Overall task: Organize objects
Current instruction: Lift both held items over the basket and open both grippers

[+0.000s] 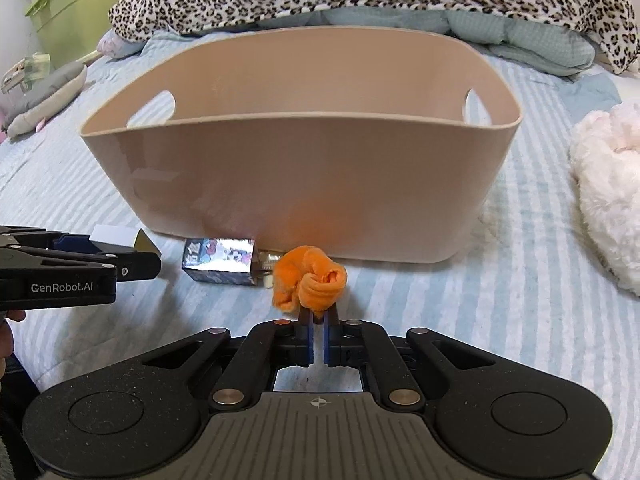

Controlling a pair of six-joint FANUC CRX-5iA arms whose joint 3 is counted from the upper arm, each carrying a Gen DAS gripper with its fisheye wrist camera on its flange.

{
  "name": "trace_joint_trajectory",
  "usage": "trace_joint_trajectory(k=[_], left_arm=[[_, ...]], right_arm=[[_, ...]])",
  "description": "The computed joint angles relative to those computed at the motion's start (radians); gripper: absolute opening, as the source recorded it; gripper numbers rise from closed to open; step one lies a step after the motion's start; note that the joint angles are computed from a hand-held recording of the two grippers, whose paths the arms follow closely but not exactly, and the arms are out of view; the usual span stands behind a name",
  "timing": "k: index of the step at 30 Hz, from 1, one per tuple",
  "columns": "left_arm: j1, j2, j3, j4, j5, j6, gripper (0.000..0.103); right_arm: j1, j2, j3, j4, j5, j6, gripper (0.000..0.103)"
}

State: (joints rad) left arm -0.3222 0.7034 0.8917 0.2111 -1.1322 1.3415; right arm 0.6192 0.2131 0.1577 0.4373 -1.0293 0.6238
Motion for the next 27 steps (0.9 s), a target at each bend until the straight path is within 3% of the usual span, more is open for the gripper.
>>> trace_joint_trajectory(k=[15, 21, 27], left_arm=[[0.001, -0.168, -0.188, 0.075, 0.154, -0.099, 0.060], [-0.002, -0.163, -0.134, 0.087, 0.182, -0.100, 0.060], [-0.015, -0.081, 0.039, 0.055, 0.164, -0.073, 0.060]], right_arm=[[0.054, -0.130, -0.073, 0.169, 0.012, -0.087, 0.003], [0.046, -0.139, -0.051, 0.245, 0.035, -0.088, 0.003], [0.006, -0.103, 0.002, 0.288, 0.064, -0.073, 0.003]])
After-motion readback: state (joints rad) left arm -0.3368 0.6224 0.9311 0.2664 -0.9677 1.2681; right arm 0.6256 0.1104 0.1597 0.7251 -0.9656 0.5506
